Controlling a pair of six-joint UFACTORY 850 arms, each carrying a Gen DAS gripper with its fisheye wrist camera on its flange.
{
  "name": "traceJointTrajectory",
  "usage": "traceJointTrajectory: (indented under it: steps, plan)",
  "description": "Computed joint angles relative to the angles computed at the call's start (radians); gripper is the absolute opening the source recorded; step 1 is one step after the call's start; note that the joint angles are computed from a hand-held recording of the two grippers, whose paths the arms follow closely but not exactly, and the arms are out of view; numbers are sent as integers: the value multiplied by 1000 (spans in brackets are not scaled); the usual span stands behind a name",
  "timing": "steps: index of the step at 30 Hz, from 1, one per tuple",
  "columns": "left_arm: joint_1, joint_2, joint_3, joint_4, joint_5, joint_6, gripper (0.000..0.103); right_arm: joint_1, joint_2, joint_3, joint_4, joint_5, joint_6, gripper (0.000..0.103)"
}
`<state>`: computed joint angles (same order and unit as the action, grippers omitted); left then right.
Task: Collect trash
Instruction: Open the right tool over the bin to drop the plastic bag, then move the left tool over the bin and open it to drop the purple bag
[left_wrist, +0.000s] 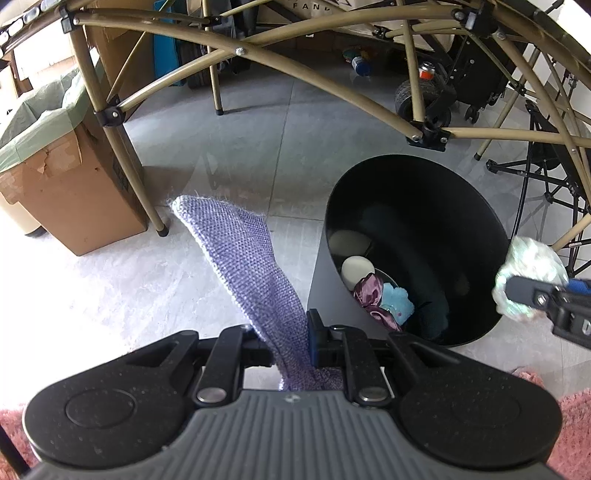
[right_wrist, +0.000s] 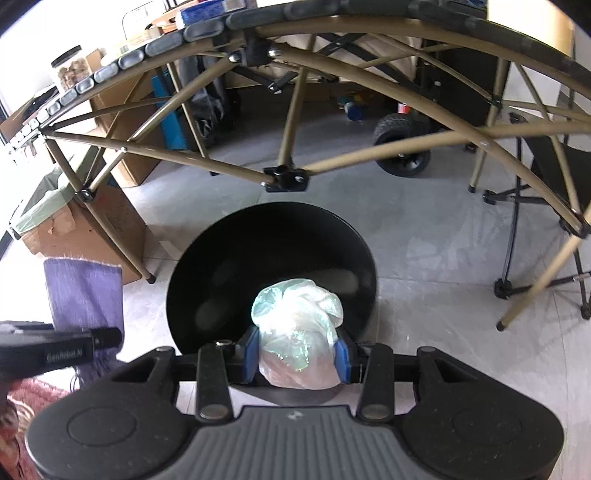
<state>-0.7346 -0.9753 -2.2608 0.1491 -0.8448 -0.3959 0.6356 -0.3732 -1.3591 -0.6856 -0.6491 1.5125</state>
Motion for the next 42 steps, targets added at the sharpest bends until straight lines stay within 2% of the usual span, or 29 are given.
traceJointTrajectory:
  steps: [10,18,29,32,33,34,35,36,37,39,42]
  plan:
    - [19,-35,-39,-22,-43,-2,16,-56,-121,-135,167,31,-185,39]
    - [34,-42,-39,-38,-53,-5,16,-75,-198,-208,262,18,-276,39]
    - [42,-23,-2,-58,-26,1,16,-80,-245,-256,316,-2,-346,40]
    - [41,-21,0,-57,-24,1,16,-81,-238,-248,312,5,-344,46]
    - [41,-21,0,-57,-24,1,16,-81,-235,-244,309,5,-340,54]
    - [40,-19,3,-57,-23,0,16,-81,-235,-245,307,0,-337,70]
    - [39,-17,5,-56,-21,0,16,-81,-235,-246,305,-4,-334,80]
    - [39,-16,7,-55,-20,0,16,-80,-236,-248,300,-12,-330,94]
    - [39,-14,10,-55,-18,1,16,-79,-238,-252,295,-22,-327,99]
    - [39,-12,14,-55,-16,3,16,-78,-241,-258,292,-36,-324,103]
    - [38,-10,17,-54,-14,4,16,-80,-237,-252,292,-32,-318,103]
